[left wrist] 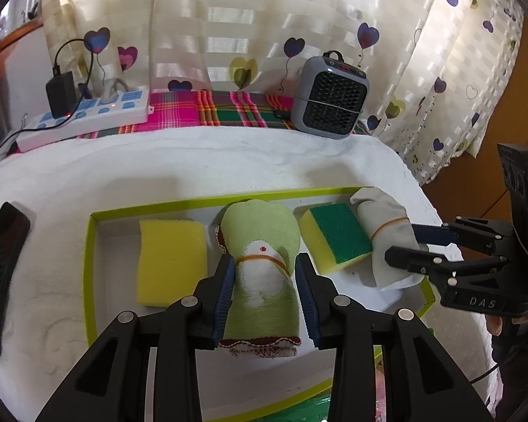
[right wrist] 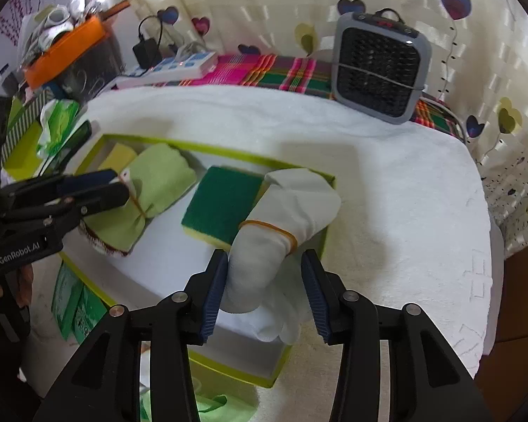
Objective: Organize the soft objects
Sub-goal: 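Lower the sock with the right gripper while the left lowers the towel into the lid, open both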
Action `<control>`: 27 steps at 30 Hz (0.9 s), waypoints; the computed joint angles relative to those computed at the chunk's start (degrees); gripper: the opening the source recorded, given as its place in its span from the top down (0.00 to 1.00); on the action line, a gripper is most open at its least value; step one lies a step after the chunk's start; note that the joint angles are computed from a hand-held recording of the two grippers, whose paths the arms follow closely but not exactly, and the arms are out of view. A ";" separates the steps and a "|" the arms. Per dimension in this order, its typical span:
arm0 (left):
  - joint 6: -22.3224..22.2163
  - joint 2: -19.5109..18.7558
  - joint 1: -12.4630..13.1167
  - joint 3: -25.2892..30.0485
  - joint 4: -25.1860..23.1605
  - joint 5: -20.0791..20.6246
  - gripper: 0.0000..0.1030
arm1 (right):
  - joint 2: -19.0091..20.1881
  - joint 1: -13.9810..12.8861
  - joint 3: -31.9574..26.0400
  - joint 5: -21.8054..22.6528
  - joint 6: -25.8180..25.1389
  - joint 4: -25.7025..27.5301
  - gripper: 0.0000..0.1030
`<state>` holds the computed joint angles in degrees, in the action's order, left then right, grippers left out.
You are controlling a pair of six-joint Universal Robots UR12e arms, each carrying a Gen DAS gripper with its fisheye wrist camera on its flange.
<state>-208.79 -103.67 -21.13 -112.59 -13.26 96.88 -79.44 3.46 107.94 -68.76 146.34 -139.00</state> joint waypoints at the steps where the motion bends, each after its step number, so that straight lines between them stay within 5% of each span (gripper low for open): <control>1: 0.14 0.03 -0.01 -0.05 0.22 -0.01 0.66 | -0.02 -0.06 0.04 -0.02 0.82 -0.36 0.56; 7: 0.49 -0.25 -0.18 -0.30 1.67 0.06 0.66 | 0.09 -0.08 0.65 0.51 4.59 -3.48 0.56; 20: 0.40 -0.69 -0.18 0.19 0.90 -1.35 0.65 | 0.69 0.76 0.98 1.40 2.85 -4.02 0.56; 27: 1.21 -0.48 -1.12 0.36 0.43 1.88 0.54 | 0.14 0.72 1.67 0.65 3.40 -4.90 0.56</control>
<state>-207.58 -104.15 -22.25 -112.22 -12.84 98.76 -79.29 4.19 109.62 -68.11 149.73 -143.90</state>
